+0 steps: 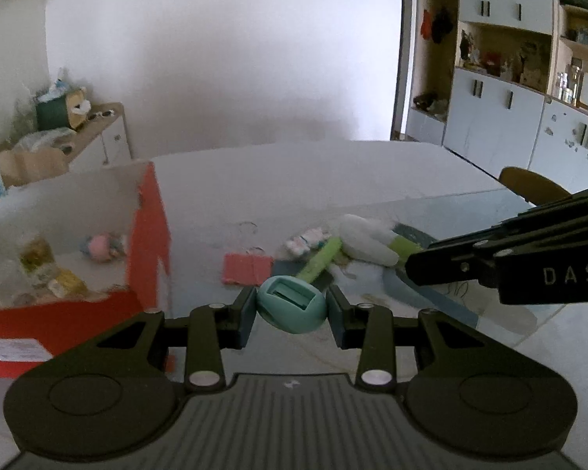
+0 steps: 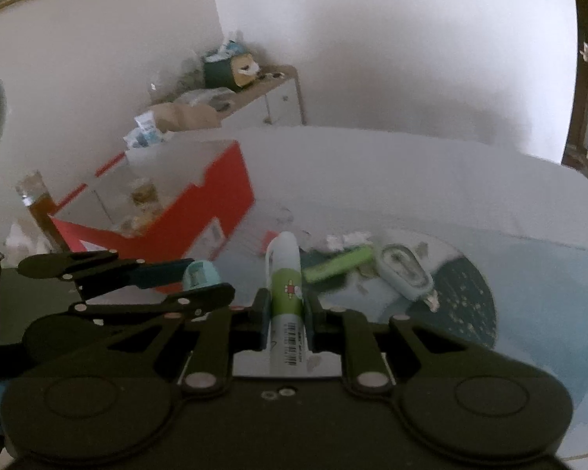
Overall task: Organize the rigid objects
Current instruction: 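Carry the tape holder and glue stick into the red box and release them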
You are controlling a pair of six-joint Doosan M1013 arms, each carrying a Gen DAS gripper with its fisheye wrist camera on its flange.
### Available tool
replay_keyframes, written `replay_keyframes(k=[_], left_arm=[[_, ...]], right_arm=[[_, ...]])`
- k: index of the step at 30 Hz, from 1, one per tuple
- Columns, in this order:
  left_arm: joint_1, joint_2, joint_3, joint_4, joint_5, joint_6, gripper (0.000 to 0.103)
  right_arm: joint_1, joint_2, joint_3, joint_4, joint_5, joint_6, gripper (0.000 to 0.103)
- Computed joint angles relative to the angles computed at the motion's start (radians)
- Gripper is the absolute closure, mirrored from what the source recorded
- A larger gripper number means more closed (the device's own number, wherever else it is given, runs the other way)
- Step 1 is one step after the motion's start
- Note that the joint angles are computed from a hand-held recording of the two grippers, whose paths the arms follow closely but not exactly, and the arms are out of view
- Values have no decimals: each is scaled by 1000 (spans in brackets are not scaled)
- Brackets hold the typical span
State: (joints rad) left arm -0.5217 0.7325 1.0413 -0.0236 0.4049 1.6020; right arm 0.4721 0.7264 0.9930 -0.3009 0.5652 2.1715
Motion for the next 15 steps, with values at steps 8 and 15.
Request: replay_keyframes(k=[8, 15], left_arm=[[35, -32, 4, -13, 26, 0, 65], [75, -36, -29, -6, 86, -24, 65]], right_arm=[[27, 49, -117, 25, 30, -67, 86], [46, 130, -279, 83, 96, -143, 86]])
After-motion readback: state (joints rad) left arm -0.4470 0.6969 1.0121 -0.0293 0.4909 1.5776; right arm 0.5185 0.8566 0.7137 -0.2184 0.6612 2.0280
